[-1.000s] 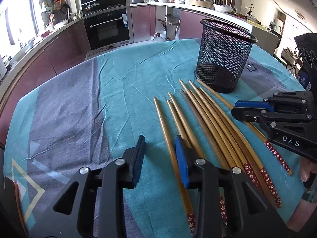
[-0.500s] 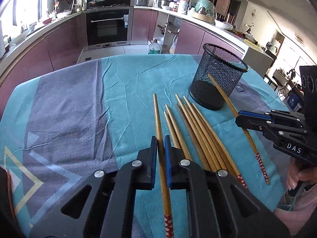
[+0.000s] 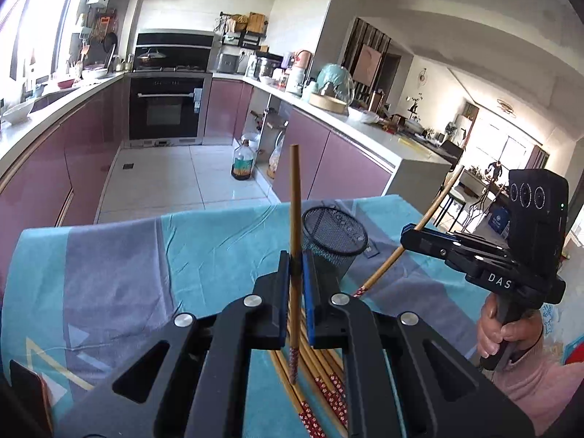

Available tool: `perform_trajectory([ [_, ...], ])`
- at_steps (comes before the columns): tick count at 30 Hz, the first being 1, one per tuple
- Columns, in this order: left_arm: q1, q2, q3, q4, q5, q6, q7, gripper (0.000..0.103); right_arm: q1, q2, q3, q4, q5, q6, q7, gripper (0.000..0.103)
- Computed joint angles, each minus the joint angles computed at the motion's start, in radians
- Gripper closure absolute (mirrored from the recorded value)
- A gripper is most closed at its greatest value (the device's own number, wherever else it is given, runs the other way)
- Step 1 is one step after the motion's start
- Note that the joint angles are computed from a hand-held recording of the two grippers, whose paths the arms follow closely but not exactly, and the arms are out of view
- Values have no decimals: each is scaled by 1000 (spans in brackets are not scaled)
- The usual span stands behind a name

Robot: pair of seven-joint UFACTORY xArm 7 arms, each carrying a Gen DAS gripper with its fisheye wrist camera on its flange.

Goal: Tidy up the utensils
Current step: 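Lift both held chopsticks upright and carry them over the black mesh holder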

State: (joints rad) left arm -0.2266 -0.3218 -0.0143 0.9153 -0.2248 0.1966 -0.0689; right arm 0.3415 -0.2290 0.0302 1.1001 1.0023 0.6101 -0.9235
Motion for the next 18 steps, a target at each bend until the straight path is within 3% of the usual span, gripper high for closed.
perform_trajectory([
  [7, 2, 50, -12, 138, 11, -26, -14, 96, -16, 46, -10, 108, 31, 13, -38, 98],
  [18, 18, 232, -47, 443, 26, 22, -13, 96, -80, 156, 18, 281, 38, -13, -55, 98],
])
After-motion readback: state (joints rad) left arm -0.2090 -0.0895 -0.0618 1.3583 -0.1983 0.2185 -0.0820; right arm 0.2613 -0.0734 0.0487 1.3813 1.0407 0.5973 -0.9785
